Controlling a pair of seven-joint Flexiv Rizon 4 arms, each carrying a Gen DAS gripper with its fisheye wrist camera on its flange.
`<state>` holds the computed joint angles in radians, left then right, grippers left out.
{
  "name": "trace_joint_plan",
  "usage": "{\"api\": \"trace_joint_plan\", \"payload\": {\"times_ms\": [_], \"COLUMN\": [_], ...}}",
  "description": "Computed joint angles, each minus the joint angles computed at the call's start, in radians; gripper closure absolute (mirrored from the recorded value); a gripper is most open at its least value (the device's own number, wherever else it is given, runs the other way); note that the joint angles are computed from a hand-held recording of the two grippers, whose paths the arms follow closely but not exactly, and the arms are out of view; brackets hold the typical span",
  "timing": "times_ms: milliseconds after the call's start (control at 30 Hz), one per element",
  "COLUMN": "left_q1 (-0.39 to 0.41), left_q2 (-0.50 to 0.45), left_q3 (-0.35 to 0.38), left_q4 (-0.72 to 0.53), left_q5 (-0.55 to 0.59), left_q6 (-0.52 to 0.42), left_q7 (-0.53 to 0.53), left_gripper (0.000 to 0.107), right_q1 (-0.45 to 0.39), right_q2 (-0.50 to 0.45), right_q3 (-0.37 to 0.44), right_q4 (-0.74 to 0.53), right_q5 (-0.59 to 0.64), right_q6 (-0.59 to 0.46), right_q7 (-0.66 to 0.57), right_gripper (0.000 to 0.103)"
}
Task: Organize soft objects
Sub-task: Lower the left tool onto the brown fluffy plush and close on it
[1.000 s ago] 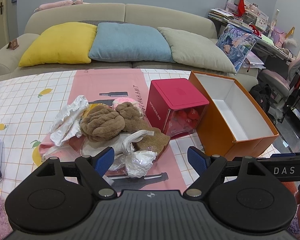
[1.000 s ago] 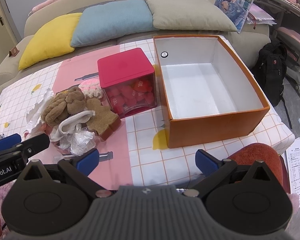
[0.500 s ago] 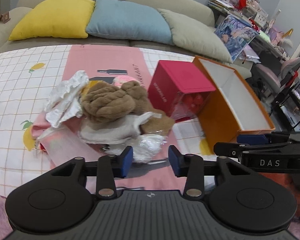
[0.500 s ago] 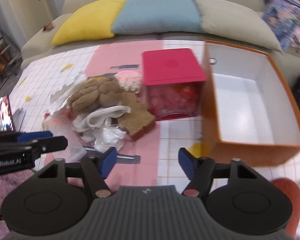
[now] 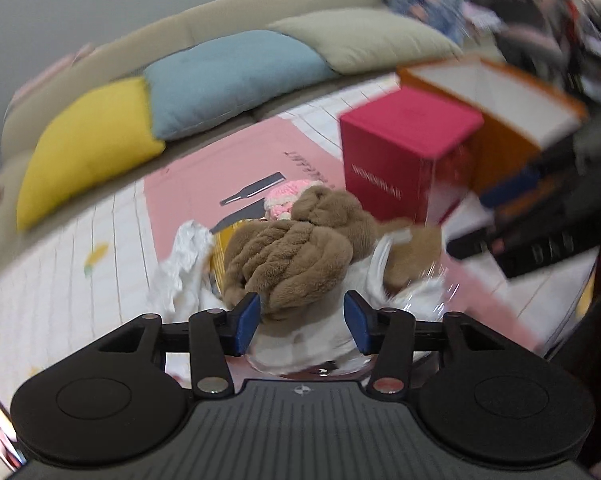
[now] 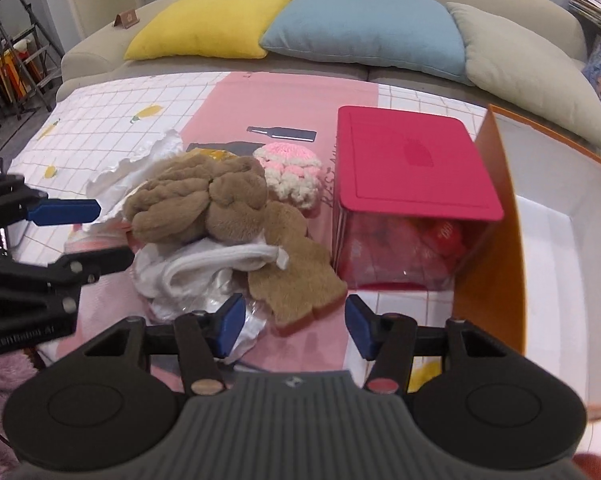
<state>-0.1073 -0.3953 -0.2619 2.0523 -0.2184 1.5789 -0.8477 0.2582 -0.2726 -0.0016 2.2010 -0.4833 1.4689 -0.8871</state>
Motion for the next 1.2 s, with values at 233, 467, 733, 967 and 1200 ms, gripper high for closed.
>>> {"api": "trace_joint_plan", "payload": {"times_ms": [233, 467, 733, 967, 1200], "left_q1": [-0.227, -0.231, -0.255, -0.207, -0.139], "left_q2": [-0.108, -0.161, -0.187, -0.163, -0.119], "left_q3": [0.281, 0.285, 0.307, 0.250, 0.162], "left_q4": [-0.120, -0.196, -0.231, -0.217, -0.170], "left_q5": [0.195, 0.233, 0.234, 0.213, 0.152], "left_q6": [0.068, 0.026, -0.001, -0.042, -0.003], "left_q7": [0.040, 0.064, 0.008, -0.016, -0.059], "left_gripper": [0.038, 0.038, 0.053, 0.079, 0.084], "right_q1": [-0.038, -0.070, -0.055, -0.066, -0.080], "right_q2": [-0.068, -0.114, -0.164, -0.194, -0.186], "right_q3": [0.047, 0.098, 0.097, 0.116, 0.138], "right_q4": [-0.061, -0.109, -0.146, -0.177, -0.191], "right_q5": [0.068, 0.165, 0.207, 0.253, 0.296], "right_q6": [-0.019, -0.024, -0.025, -0.018, -0.033], "right_q7": [-0.126, -0.224, -0.292, -0.295, -0.311], "right_gripper": [0.038, 0.025, 0.021, 0.017, 0.018]}}
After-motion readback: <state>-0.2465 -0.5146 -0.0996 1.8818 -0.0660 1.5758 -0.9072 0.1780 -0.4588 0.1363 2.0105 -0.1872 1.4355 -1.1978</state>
